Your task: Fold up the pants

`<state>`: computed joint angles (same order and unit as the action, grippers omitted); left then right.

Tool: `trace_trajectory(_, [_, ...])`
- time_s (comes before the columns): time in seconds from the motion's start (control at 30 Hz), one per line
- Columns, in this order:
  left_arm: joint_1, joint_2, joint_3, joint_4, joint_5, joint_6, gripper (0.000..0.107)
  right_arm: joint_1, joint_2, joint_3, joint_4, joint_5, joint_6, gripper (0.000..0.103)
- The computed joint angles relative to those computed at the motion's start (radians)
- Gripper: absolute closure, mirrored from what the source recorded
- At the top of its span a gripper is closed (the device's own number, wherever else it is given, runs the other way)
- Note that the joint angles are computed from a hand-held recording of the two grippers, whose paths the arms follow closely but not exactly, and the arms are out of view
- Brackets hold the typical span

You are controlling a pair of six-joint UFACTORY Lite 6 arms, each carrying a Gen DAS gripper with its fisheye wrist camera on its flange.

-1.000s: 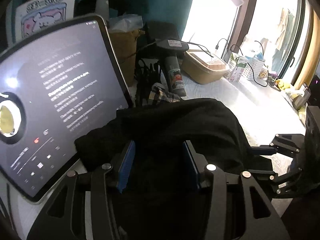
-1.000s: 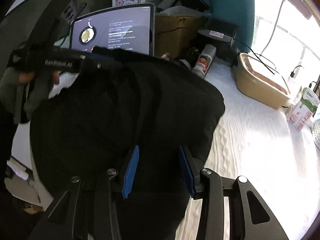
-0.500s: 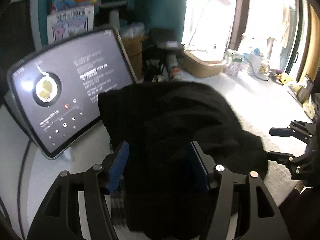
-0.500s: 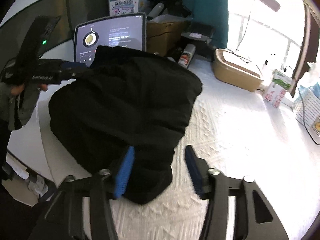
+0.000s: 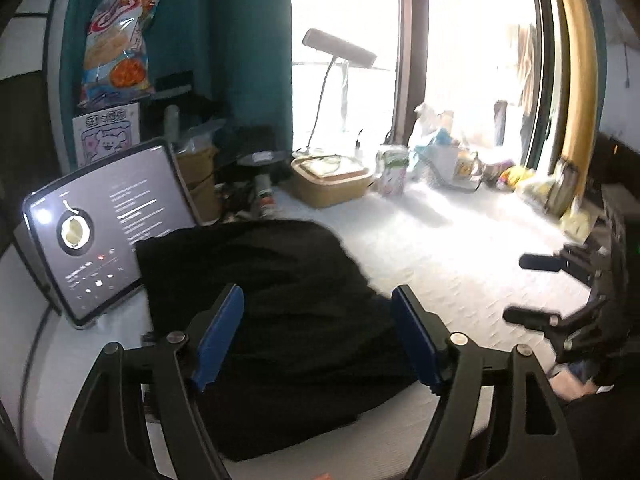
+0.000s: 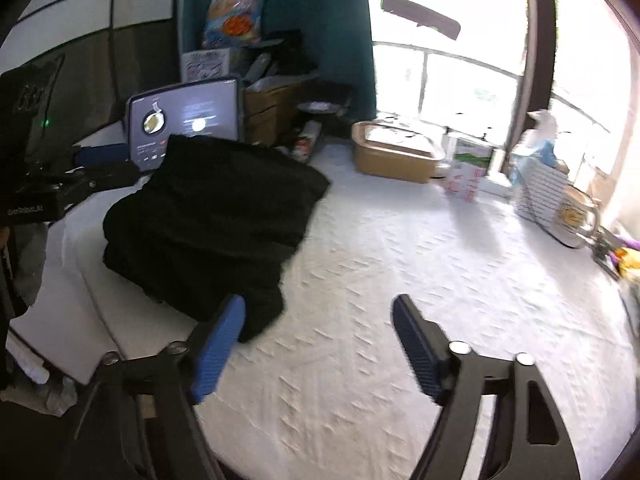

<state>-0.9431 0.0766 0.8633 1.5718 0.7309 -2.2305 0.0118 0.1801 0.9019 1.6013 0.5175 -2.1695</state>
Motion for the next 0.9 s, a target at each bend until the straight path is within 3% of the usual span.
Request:
trace_trajectory(0.47, [-0.257,0.212,0.241,-0.005,0.270,-0.181,0.024,-0.362,-0.247,-0.130,-0.010,0.189,0.031,0.010])
trace_trajectory(0.6, [-0.297,0.236,0.317,-0.025,0.358,-0.143,0.015,-0.483,-0.335,-0.164,0.009,0.271,0.027,0.008])
trace_trajectory(0.7, [-0.323,0.257,0.369,-0.034,0.412,-0.086,0.011,-0.569,-0.370,-0.155,-0.006,0.331,0.068,0.000])
trace_trajectory(0.9, [-0.367,0.289,0.440,-0.048,0.508,-0.038,0.007,-0.681,-0.425,-0.128,-0.028,0.398,0.125,0.000])
